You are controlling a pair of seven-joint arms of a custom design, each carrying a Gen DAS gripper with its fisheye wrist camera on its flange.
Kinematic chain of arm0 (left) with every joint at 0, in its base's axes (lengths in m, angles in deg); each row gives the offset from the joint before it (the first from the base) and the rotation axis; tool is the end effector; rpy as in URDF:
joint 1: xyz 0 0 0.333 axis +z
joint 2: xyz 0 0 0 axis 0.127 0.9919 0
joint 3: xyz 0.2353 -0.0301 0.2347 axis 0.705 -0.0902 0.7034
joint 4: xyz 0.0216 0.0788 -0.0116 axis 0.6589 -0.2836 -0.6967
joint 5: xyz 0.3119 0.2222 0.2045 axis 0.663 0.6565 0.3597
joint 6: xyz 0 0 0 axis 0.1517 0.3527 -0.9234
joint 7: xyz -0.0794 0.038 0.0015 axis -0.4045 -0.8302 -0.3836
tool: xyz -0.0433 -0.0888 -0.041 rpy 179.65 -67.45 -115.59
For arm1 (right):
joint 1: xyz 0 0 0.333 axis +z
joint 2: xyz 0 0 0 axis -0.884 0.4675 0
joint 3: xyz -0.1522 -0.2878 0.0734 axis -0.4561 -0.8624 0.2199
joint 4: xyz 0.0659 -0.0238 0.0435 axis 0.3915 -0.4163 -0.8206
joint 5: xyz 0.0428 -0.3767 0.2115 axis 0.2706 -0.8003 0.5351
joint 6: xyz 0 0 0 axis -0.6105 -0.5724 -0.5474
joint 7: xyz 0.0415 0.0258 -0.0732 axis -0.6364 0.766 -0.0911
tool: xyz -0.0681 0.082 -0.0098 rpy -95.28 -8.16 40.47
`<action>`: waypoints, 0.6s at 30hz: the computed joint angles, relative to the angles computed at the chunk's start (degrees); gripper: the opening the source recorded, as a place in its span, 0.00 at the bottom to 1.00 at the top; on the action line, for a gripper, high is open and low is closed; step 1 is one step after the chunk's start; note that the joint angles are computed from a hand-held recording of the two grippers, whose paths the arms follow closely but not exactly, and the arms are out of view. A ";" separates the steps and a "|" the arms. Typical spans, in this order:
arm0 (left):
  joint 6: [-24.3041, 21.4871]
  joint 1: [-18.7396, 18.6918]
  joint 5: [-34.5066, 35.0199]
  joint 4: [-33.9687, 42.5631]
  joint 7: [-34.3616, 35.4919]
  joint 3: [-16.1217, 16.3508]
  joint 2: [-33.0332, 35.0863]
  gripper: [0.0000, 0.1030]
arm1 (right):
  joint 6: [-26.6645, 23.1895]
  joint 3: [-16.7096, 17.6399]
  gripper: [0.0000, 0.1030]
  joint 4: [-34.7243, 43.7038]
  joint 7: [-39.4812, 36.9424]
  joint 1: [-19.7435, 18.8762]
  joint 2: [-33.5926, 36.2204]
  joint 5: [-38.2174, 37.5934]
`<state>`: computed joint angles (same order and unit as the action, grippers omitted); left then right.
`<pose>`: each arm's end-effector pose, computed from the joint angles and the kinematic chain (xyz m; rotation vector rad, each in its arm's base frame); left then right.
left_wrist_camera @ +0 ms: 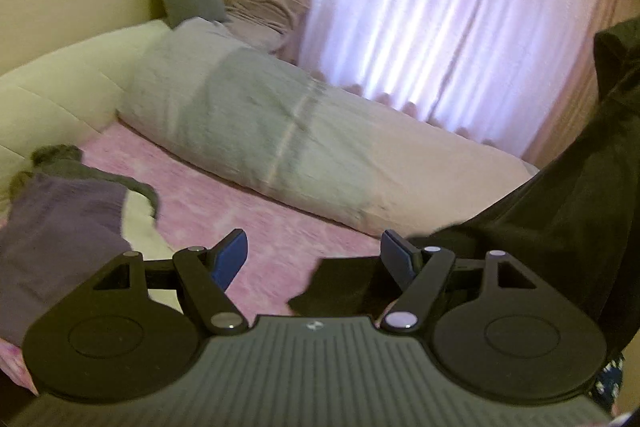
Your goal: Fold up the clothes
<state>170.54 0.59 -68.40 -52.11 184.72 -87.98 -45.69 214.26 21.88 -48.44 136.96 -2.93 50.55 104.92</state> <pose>0.6295 -0.1724 0.6746 -1.6286 1.9228 -1.1770 0.4706 -0.0130 0.9346 -0.7563 1.0426 -0.4320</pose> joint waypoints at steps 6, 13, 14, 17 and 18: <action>0.11 -1.78 4.16 -4.98 -4.85 -1.11 -3.83 0.69 | -12.12 0.23 0.09 -2.51 0.59 -10.31 -4.91 1.26; -4.18 -3.32 8.33 -4.43 -6.41 -1.48 -4.11 0.69 | -49.25 0.04 0.73 -5.83 3.36 -21.79 -7.10 -6.32; -5.15 -3.55 8.41 -4.04 -5.82 -1.53 -3.78 0.69 | -54.09 1.02 0.84 -7.51 4.83 -24.31 -7.16 -8.42; -7.27 -4.19 6.84 -3.79 -1.69 -1.48 -3.18 0.69 | -59.58 8.30 0.83 -18.82 13.42 -36.81 -10.22 -17.01; -7.92 -4.31 6.33 -3.94 -0.19 -1.45 -3.08 0.69 | -60.64 10.31 0.83 -23.16 15.55 -40.66 -12.19 -19.24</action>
